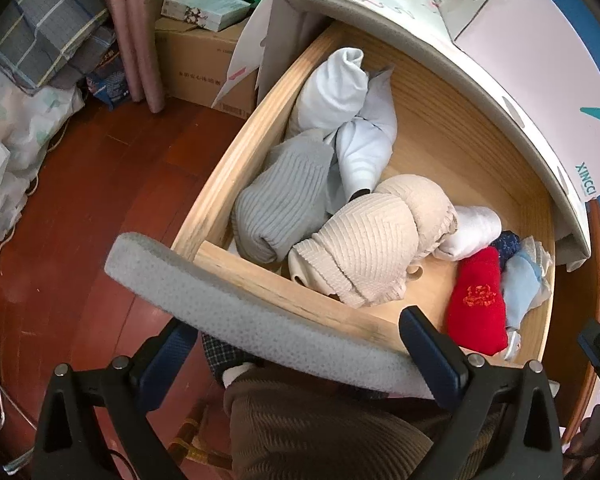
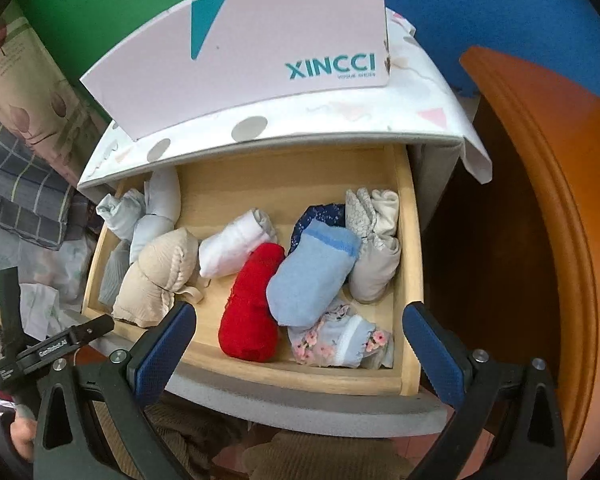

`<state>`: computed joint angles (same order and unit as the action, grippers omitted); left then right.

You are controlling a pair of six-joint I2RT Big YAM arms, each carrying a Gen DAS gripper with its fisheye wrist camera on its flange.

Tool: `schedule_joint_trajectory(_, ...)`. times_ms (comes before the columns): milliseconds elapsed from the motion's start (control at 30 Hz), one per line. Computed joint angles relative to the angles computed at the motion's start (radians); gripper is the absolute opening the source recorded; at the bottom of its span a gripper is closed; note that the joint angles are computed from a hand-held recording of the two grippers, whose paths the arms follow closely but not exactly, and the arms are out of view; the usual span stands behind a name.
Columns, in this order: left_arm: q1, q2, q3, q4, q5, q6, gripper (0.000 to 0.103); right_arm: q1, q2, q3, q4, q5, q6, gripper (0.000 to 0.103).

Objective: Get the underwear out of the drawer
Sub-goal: 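Release the drawer front and move both tools over the open drawer, then grasp the light blue briefs with the right tool while the left tool grasps the beige bra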

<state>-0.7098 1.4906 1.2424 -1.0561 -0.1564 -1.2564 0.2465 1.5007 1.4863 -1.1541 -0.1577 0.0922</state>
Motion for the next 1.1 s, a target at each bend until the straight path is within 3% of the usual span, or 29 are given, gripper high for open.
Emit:
schedule_joint_trajectory(233, 0.031, -0.019, -0.019, 0.055, 0.022, 0.032, 0.102, 0.01, 0.033, 0.01, -0.018, 0.008, -0.001, 0.102)
schedule_joint_trajectory(433, -0.001, -0.014, 0.048, -0.056, -0.086, 0.126, 0.101, 0.007, 0.09, 0.06, -0.083, -0.006, 0.019, 0.086)
schedule_joint_trajectory(633, -0.021, -0.032, 0.078, -0.086, -0.186, 0.221, 0.101, 0.009, 0.173, 0.122, -0.155, -0.035, 0.061, 0.072)
schedule_joint_trajectory(800, 0.011, -0.042, 0.075, -0.064, -0.159, 0.289, 0.101, 0.018, 0.231, 0.154, -0.177, -0.041, 0.116, 0.056)
schedule_joint_trajectory(1100, 0.059, -0.014, 0.075, -0.03, -0.091, 0.345, 0.101, 0.042, 0.293, 0.182, -0.182, 0.072, 0.145, 0.056)
